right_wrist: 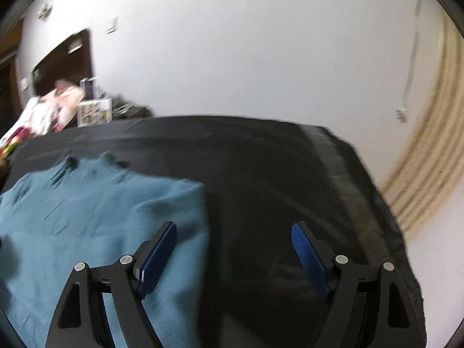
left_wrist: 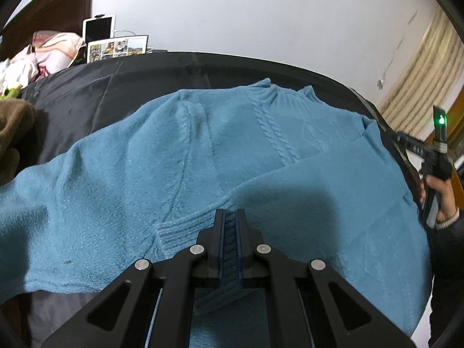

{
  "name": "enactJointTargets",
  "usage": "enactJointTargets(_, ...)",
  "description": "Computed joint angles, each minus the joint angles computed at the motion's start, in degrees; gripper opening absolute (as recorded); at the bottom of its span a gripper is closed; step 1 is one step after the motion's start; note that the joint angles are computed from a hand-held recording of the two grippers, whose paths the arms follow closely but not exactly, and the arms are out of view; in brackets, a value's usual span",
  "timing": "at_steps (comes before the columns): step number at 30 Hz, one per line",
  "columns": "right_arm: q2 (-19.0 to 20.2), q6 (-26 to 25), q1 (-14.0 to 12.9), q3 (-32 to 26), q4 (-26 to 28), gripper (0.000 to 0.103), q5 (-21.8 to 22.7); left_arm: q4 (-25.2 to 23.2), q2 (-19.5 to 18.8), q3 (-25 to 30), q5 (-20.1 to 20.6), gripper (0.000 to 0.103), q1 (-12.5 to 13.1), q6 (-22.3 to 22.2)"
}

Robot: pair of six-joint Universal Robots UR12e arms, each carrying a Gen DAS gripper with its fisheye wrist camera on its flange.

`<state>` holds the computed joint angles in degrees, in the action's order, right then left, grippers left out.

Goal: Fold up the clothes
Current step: 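Grasp the other ribbed sleeve cuff with the left gripper and fold it across, then lay the sleeve cuff on the sweater body and open the left gripper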

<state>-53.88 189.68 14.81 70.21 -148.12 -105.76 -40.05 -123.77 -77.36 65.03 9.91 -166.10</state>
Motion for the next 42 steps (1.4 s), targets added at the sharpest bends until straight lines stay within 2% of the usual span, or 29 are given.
enactJointTargets(3,2.6,-1.8,-0.1,-4.3,5.2,0.082,3.7,0.4,0.0,-0.1,0.3,0.007,0.0,-0.1)
enactJointTargets(6,4.1,-2.4,-0.1,-6.2,7.9,0.082,2.1,1.4,0.1,-0.4,1.5,0.008,-0.4,0.8)
enactJointTargets(7,4.5,-2.2,-0.3,-6.4,8.1,0.082,0.8,1.8,0.1,-0.5,1.8,0.008,-0.5,1.1)
enactJointTargets(10,5.7,0.5,0.7,-8.2,10.6,0.083,-10.8,1.5,0.1,-0.4,1.6,0.008,-0.4,1.3)
enactJointTargets(11,5.6,1.3,0.7,-7.8,10.0,0.083,-12.2,1.3,0.1,-0.4,1.5,0.008,-0.3,1.3)
enactJointTargets(14,4.5,3.0,0.2,-5.5,6.8,0.083,-12.5,0.6,0.1,-0.1,1.5,0.008,-0.3,1.5)
enactJointTargets(16,3.1,3.3,-0.1,-3.0,2.2,0.083,-9.1,-0.1,0.2,0.0,1.2,0.008,-0.2,1.7)
enactJointTargets(20,1.8,2.3,0.3,-1.0,-1.9,0.083,-4.7,-2.2,0.0,0.8,-0.6,0.01,0.3,2.2)
enactJointTargets(21,1.5,2.3,0.4,-0.5,-2.6,0.083,-3.2,-2.7,-0.1,1.0,-1.2,0.015,0.5,2.5)
enactJointTargets(23,1.1,2.3,0.6,0.3,-4.0,0.083,-0.4,-3.5,-0.1,1.2,-3.3,0.036,0.8,4.0)
enactJointTargets(25,1.5,2.1,1.0,0.0,-5.2,0.083,1.1,-2.9,0.1,0.7,-4.3,0.08,0.8,5.5)
enactJointTargets(26,2.4,1.8,1.3,-1.0,-5.5,0.083,0.8,-2.1,0.3,0.3,-4.1,0.083,0.7,6.0)
enactJointTargets(31,4.1,-0.9,2.5,-2.3,-6.3,0.083,-1.6,0.6,0.6,-0.7,0.6,0.083,-0.5,8.0)
enactJointTargets(34,4.1,-1.7,2.6,-2.6,-7.2,0.083,-2.1,2.5,0.6,-1.1,2.1,0.083,-0.6,6.7)
enactJointTargets(37,4.1,-1.6,2.6,-2.5,-7.4,0.083,-1.4,5.4,0.4,-1.3,6.6,0.083,-0.9,4.1)
enactJointTargets(39,4.1,-1.5,2.5,-2.4,-7.2,0.083,-1.2,3.4,0.0,-0.6,5.3,0.082,-0.5,3.5)
enactJointTargets(41,4.1,-1.2,2.5,-2.3,-7.6,0.083,-1.4,3.0,0.1,-0.7,4.9,0.07,-0.5,3.9)
enactJointTargets(42,4.0,-0.8,2.4,-2.2,-7.9,0.083,-1.7,3.2,0.3,-1.0,5.3,0.057,-0.6,4.2)
